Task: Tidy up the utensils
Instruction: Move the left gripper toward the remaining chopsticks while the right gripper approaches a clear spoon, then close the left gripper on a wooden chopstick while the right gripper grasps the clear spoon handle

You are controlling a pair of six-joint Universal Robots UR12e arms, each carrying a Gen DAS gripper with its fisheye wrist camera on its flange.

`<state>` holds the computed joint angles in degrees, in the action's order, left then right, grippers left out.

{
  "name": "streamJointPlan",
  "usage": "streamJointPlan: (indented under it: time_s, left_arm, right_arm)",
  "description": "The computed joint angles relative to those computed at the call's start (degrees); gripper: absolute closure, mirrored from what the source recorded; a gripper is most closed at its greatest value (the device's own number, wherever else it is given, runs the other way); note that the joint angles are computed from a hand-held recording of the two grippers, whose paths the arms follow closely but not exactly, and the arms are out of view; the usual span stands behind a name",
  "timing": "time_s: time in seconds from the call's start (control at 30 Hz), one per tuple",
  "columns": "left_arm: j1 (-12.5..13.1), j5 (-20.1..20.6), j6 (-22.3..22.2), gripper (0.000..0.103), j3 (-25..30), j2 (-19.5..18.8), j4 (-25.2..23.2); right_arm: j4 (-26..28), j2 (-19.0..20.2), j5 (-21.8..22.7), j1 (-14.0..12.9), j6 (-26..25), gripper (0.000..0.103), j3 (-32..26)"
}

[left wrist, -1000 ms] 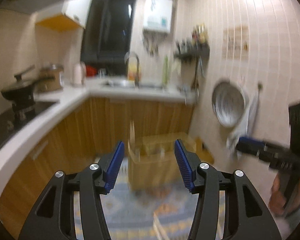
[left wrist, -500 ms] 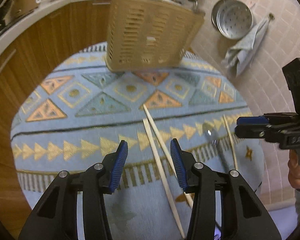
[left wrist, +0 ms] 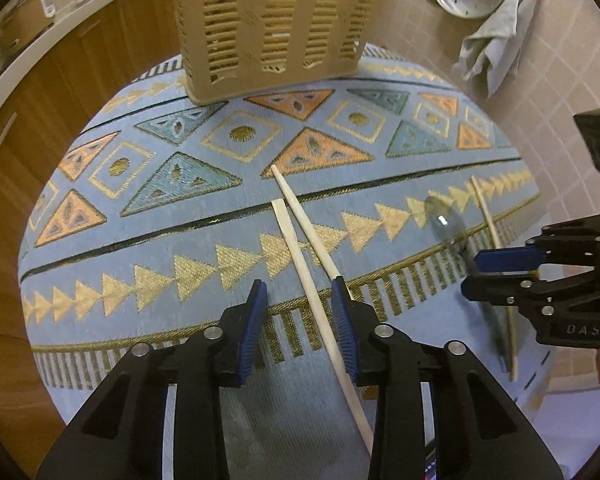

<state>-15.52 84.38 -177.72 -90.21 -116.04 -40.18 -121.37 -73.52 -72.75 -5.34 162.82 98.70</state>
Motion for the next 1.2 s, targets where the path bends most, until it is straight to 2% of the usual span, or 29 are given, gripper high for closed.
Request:
streamJointPlan:
  time_s: [0.1, 0.23, 0.3, 0.33, 0.37, 0.43, 0.6, 0.67, 0.7, 0.8, 0.9, 1.0, 1.13, 1.2]
  left_arm:
    - [-0.78, 2.61, 1.26, 0.074, 0.85, -0.40, -0.92]
    - [-2.12, 7.51, 3.63, 0.084, 2.28, -1.16, -2.43]
    - [-2.70, 9.88, 4.59, 0.096, 2.64, -1.41, -2.62]
    - [-3.09, 11.70, 5.10, 0.098, 2.73, -1.50, -2.56]
    - [-3.19, 11.87, 5.28, 0.098, 2.75, -1.55, -2.47]
    - [-2.93, 10.98, 4.74, 0.098, 2.51, -1.37, -2.19]
    - [-0.59, 5.06, 0.04, 0.098, 2.01, -0.64, -1.83]
    - [-0.53, 6.91, -1.71, 0.099, 1.90, -0.62, -0.42]
    - [-0.58, 8.13, -2.42, 0.099, 1.85, -0.64, 0.59]
    - [0.41, 4.12, -3.70, 0.099, 1.98, -0.40, -0.42]
    - [0.44, 4.73, -4.04, 0.099, 2.50, -0.69, -1.77]
    - [1.11, 2.80, -4.75, 0.098, 2.76, -0.76, -4.39]
    - [1.66, 1.07, -2.99, 0.082, 3.34, -0.77, -6.85]
    - [1.54, 1.30, -1.18, 0.079, 4.34, -1.23, -9.09]
  right_arm:
    - [-0.41, 0.23, -0.85, 0.43, 0.22, 0.079, -0.24]
    - [-2.28, 0.40, -3.04, 1.31, 0.37, 0.088, -0.03]
    - [-1.49, 0.57, -1.81, 1.10, -0.45, 0.093, -0.29]
    - [-0.96, 0.67, -1.14, 0.91, -0.57, 0.093, -0.50]
    - [-1.28, 0.70, -0.84, 0.77, -0.26, 0.093, -0.50]
    - [-3.46, 0.57, -1.02, 0.63, 0.05, 0.093, -0.17]
    - [-6.85, 1.32, -0.29, -0.36, 2.50, 0.093, -1.33]
    - [-7.89, 1.76, -0.76, -0.45, 2.67, 0.093, -1.69]
    - [-7.90, 2.05, -0.76, -0.47, 2.72, 0.093, -1.99]
    - [-6.28, 3.06, -0.60, -0.74, 3.01, 0.093, -3.02]
    - [-4.48, 3.84, -1.10, -0.45, 3.03, 0.093, -3.74]
    - [-4.59, 3.77, -1.59, -0.09, 2.16, 0.093, -3.61]
    - [-3.13, 4.02, -2.36, 0.36, 1.84, 0.092, -4.22]
    - [-1.86, 4.21, -2.35, 0.39, 1.50, 0.092, -4.76]
